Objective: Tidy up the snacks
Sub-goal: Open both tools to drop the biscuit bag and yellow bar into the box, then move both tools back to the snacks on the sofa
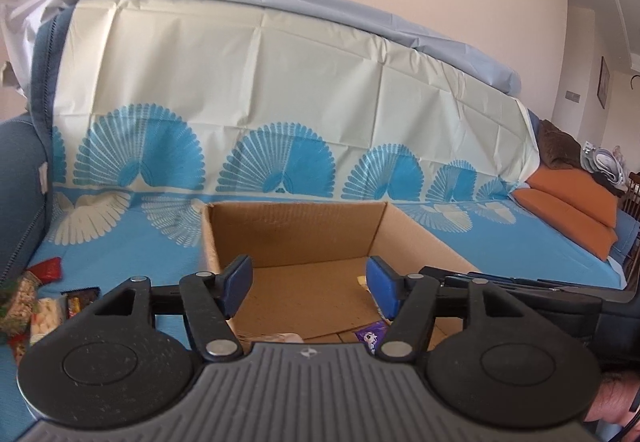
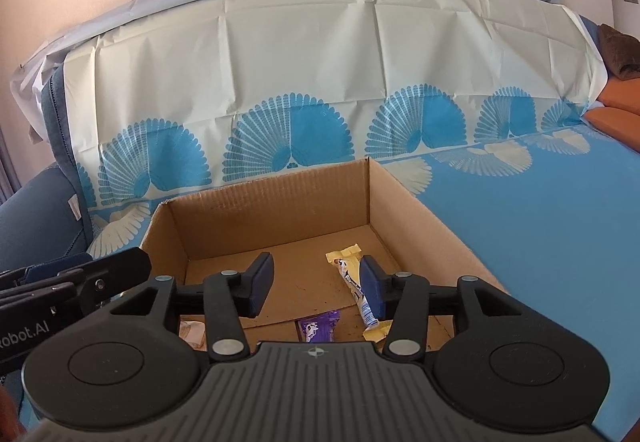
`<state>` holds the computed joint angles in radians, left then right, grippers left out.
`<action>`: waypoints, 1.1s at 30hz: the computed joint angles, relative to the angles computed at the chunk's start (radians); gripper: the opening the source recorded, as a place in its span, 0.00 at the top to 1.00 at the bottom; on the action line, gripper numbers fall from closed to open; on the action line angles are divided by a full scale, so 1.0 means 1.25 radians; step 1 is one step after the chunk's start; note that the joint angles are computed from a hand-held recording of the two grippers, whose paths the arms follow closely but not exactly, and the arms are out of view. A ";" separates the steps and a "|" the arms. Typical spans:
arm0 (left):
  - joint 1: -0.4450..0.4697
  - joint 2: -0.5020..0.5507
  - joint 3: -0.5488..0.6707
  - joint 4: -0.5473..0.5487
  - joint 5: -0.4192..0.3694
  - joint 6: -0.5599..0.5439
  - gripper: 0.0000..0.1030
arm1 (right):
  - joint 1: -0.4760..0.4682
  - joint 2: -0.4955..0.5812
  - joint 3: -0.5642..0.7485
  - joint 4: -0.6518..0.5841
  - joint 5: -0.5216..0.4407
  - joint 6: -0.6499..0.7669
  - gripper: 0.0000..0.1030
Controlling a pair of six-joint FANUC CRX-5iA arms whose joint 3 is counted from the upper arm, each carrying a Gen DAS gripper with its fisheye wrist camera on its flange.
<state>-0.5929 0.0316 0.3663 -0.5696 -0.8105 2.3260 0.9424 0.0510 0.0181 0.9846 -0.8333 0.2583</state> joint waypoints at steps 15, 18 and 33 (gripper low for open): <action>0.045 -0.174 -0.099 -0.051 -0.131 -0.024 0.59 | 0.080 0.015 -0.016 0.102 0.078 -0.110 0.52; 0.057 -0.197 -0.116 -0.086 -0.182 0.012 0.84 | 0.094 0.014 -0.030 0.135 0.140 -0.109 0.52; 0.263 -0.200 -0.141 0.106 -0.287 0.100 0.87 | 0.167 0.119 0.116 -0.136 0.150 0.119 0.59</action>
<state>-0.2638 -0.2187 0.1897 -0.4375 -1.1697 2.4505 1.1506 0.2004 0.1631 0.8141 -0.6463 0.4066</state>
